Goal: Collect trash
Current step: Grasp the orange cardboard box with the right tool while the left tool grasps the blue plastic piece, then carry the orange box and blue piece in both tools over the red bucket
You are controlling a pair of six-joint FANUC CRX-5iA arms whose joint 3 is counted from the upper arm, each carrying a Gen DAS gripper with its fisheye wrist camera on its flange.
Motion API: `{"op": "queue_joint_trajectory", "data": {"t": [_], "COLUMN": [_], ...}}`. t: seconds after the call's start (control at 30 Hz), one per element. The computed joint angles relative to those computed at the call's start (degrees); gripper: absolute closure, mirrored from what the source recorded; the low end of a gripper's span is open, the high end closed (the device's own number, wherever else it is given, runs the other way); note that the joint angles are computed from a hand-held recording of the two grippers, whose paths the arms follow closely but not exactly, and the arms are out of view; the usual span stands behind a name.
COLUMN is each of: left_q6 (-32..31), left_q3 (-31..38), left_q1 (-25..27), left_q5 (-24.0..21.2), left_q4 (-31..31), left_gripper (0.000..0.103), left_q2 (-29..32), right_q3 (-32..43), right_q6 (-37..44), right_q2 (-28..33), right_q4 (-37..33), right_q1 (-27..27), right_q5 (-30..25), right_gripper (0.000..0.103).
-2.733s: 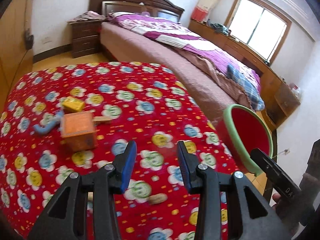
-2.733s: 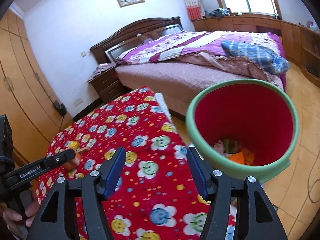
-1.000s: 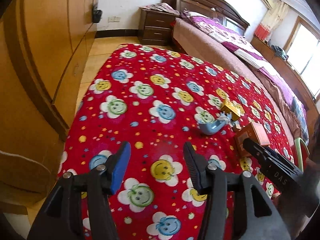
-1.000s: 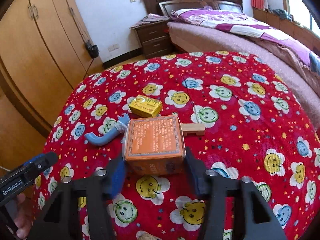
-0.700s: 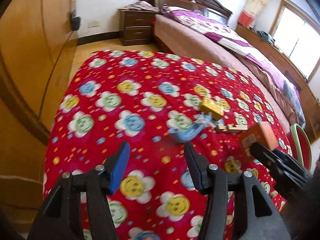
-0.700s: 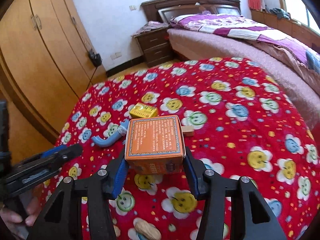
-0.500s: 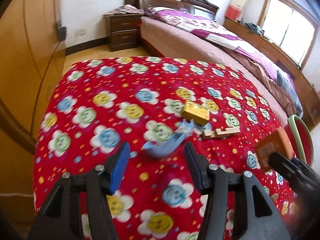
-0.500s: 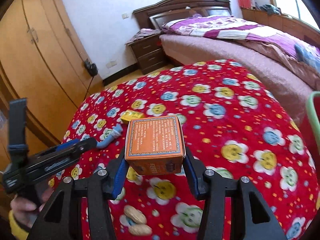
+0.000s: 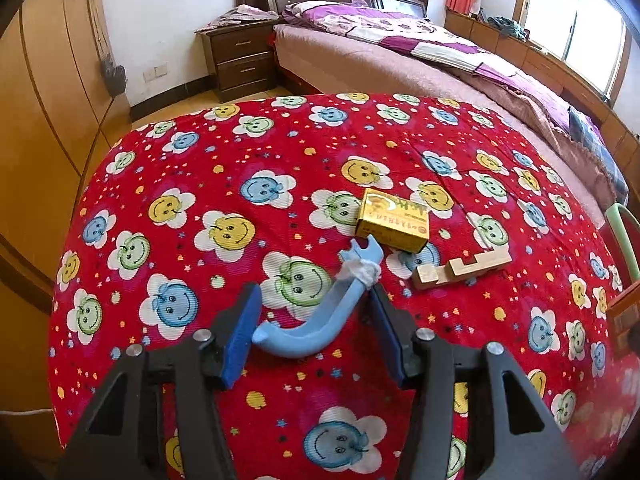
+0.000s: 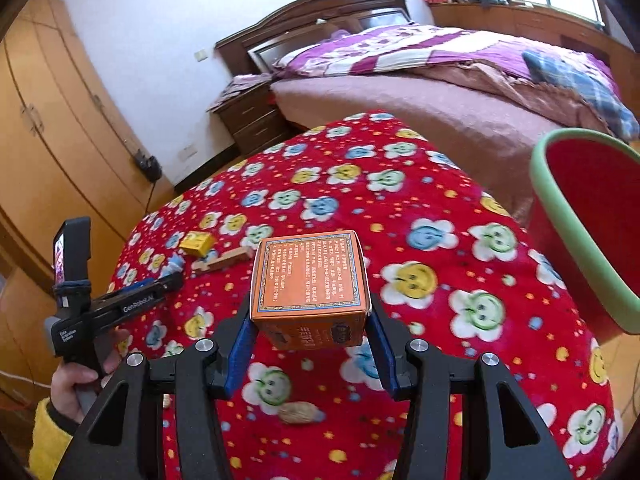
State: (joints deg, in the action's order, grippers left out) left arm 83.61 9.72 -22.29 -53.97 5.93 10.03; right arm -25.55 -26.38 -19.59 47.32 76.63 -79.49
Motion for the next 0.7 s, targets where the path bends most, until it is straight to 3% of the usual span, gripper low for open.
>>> {"op": "queue_joint_trajectory", "data": {"t": [0.1,0.2,0.43,0.7], "left_q6": [-1.9,-1.9,-5.3,-8.2], "left_q3": [-1.4,-2.5,-8.7,-13.5], "left_q1": [0.5,0.5,2.2,0.8], "left_q5": [0.6,1.1,1.9,2.7], "left_q4": [3.1,3.8,13.5,19.5], "left_gripper": [0.076,0.087,0.087,0.087], "left_q2": [-0.5,-1.3,-5.2,-10.5], "right_q3": [-0.7,-1.2,-2.4,-3.4], "right_q6": [-1.3,-2.7,-6.3,-10.4], "right_q2": [-1.0,-1.7,-3.7,-5.4], "right_q4": [0.3,0.9,2.3,3.6], "right_q1": [1.2,2.5,6.4,11.8], "right_q5": [-1.6,-3.1,-7.5,-13.5], "right_gripper": [0.050,0.050,0.050,0.050]}}
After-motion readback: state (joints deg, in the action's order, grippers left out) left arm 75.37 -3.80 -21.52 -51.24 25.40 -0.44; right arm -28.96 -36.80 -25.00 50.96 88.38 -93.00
